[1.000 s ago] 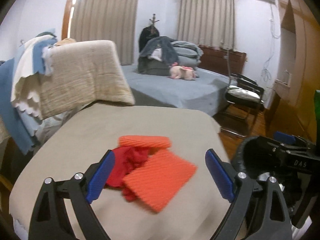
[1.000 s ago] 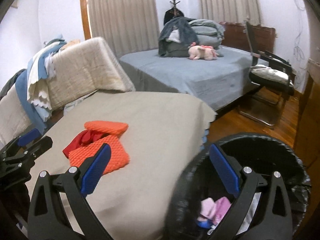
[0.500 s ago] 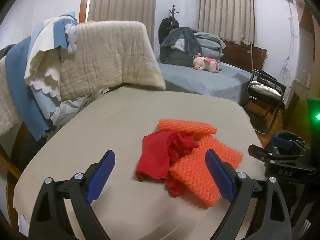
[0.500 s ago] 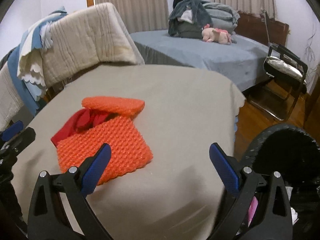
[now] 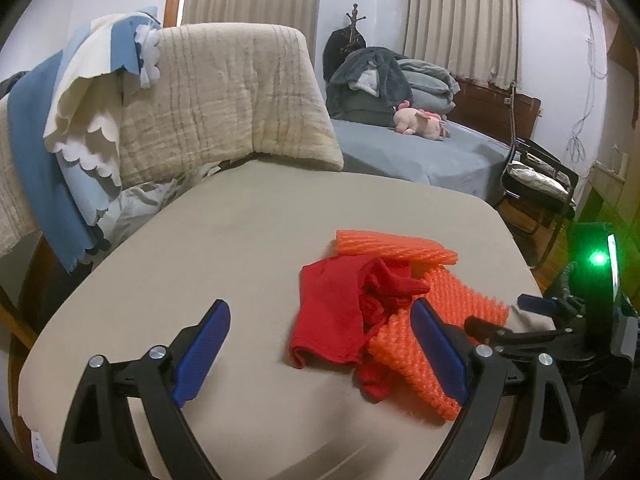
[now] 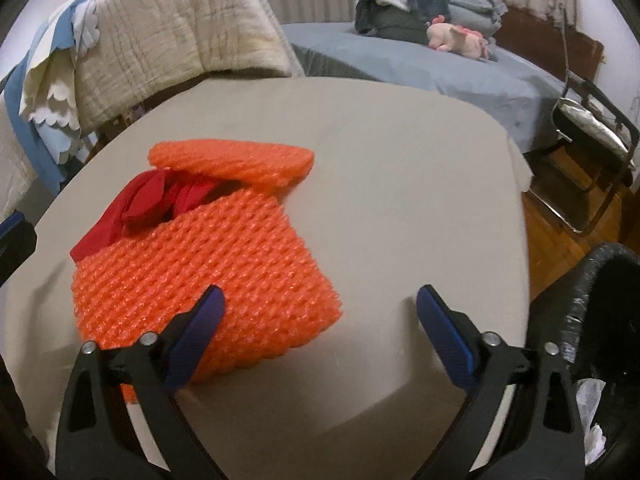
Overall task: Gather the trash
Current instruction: 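Grasp the large orange foam net sleeve with the right tool, then grasp the red glove with the left tool while the right tool holds the orange sleeve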
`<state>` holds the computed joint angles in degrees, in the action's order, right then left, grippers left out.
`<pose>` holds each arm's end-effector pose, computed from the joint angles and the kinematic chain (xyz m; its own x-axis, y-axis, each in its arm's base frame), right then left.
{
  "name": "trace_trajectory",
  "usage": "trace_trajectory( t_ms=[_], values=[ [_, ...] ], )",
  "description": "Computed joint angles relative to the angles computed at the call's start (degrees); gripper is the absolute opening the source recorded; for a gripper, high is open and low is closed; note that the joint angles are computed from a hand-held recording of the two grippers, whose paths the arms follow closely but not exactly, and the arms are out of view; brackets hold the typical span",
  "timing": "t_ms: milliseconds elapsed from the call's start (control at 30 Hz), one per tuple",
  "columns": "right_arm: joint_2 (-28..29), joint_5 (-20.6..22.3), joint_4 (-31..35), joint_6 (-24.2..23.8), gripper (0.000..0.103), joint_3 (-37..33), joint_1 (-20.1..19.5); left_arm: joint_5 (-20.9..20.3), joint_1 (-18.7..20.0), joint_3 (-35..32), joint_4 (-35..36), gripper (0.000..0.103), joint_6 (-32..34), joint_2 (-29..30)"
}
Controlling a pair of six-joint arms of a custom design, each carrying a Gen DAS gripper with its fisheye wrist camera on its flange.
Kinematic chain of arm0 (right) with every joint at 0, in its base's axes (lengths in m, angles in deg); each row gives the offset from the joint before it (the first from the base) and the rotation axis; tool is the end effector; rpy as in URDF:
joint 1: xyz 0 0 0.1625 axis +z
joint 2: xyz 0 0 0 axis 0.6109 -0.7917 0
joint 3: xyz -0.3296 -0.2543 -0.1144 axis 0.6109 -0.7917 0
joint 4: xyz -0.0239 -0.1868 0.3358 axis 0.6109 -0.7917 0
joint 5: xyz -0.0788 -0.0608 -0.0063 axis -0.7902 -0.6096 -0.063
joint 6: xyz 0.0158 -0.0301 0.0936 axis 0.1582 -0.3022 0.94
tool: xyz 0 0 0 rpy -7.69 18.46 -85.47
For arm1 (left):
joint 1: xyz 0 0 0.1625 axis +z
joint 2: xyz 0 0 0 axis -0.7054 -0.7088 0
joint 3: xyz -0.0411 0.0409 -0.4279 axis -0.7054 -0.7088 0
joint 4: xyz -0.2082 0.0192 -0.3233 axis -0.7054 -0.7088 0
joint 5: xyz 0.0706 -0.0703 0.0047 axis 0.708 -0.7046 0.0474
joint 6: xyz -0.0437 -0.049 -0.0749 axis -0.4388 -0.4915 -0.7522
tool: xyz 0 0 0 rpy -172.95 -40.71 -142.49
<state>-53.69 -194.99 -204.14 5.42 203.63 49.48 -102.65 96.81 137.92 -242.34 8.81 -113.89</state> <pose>0.0507 -0.5215 0.0979 -0.7268 0.1385 0.6727 -0.3357 0.7829 -0.5238 -0.1638 -0.5209 0.0206 -0.7152 0.3628 -0.5974 0.6765 0.5742 -0.4612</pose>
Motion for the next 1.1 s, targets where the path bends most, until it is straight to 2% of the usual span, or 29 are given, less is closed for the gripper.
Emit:
trace_trajectory(
  t_ms=[67,167,233,267,333,367,433,467,567,733,933,1100],
  values=[
    [0.0,0.5,0.9,0.1,0.087,-0.1,0.0,-0.1,0.1,-0.1,0.2,0.09,-0.3,0.0],
    [-0.5,2.1,1.7,-0.1,0.075,0.3,-0.3,-0.2,0.2,-0.2,0.3,0.09,-0.5,0.1],
    [-0.7,3.7,1.9,-0.8,0.063,0.7,-0.3,-0.3,0.2,-0.3,0.5,0.09,-0.5,0.1],
    [-1.1,5.1,2.5,-0.9,0.053,1.1,-0.5,-0.3,0.1,-0.3,0.7,0.09,-0.6,0.1],
    [-1.4,6.6,2.5,-1.2,0.039,1.7,-0.6,-0.3,0.0,-0.2,0.7,0.09,-0.8,0.1],
    [-1.6,7.3,2.5,-1.2,0.036,2.0,-0.6,-0.2,-0.2,-0.2,0.6,0.09,-0.8,0.0],
    [-2.1,8.4,1.9,-1.0,0.017,2.7,-0.7,-0.2,-0.4,0.0,0.6,0.09,-0.9,0.0],
    [-2.4,8.8,1.7,-0.8,0.013,3.0,-0.7,-0.1,-0.5,0.2,0.5,0.09,-0.9,0.0],
    [-4.3,11.6,3.3,1.7,0.013,4.3,-1.4,-0.1,-1.0,0.4,0.6,0.09,-0.9,-0.1],
    [-7.0,13.6,3.3,2.9,0.012,6.5,-1.4,-0.1,-1.8,0.8,0.3,0.09,-1.2,-0.1],
    [-10.1,12.8,2.2,3.2,0.012,9.3,-0.7,-0.3,-2.6,0.8,0.3,0.089,-1.2,0.1],
    [-12.6,10.2,0.8,3.2,0.012,11.2,-0.2,-0.6,-3.2,0.6,0.5,0.089,-1.2,0.4]
  ],
)
